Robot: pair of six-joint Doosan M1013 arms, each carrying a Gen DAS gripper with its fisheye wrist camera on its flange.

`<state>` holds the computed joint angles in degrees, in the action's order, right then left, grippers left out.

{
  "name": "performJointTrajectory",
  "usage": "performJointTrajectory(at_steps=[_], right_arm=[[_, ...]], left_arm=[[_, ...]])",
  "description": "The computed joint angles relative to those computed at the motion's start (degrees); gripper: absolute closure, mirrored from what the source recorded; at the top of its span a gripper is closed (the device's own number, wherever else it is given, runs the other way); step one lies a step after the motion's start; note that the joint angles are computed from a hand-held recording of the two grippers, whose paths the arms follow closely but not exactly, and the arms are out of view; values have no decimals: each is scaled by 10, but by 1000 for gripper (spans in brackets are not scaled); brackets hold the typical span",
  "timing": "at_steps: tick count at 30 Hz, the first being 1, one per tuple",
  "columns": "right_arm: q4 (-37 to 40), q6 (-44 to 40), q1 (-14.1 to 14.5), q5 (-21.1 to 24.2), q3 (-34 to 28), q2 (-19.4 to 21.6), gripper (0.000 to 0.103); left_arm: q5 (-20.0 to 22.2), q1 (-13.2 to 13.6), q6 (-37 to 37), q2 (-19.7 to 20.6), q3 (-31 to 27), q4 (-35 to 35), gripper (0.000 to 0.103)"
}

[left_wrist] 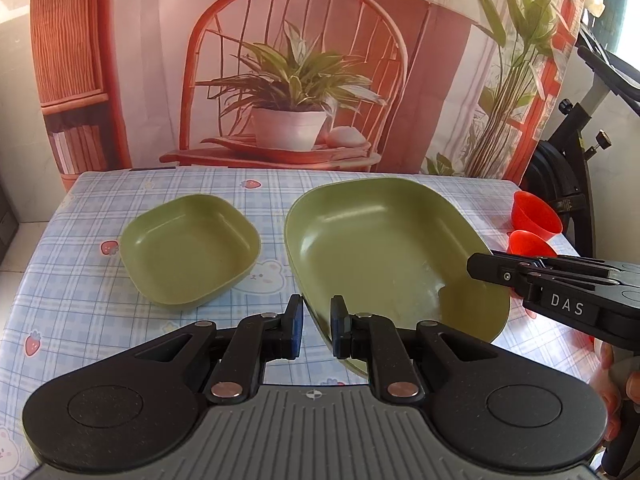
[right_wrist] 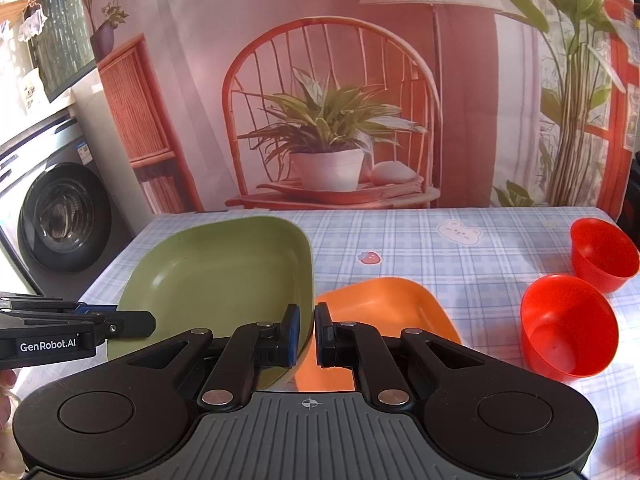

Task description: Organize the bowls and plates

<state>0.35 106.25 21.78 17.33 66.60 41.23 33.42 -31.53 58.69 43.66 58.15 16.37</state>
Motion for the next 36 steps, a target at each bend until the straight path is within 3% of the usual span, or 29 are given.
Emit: performJointTrajectory(at_steps=[15, 36], right_arm=[[-135, 130, -26, -8, 1, 5, 95], [-137, 135, -40, 15, -20, 29, 95]], left_arm=[[62, -6, 96, 82, -142, -94, 88], [132, -3, 138, 146, -250, -150, 87]])
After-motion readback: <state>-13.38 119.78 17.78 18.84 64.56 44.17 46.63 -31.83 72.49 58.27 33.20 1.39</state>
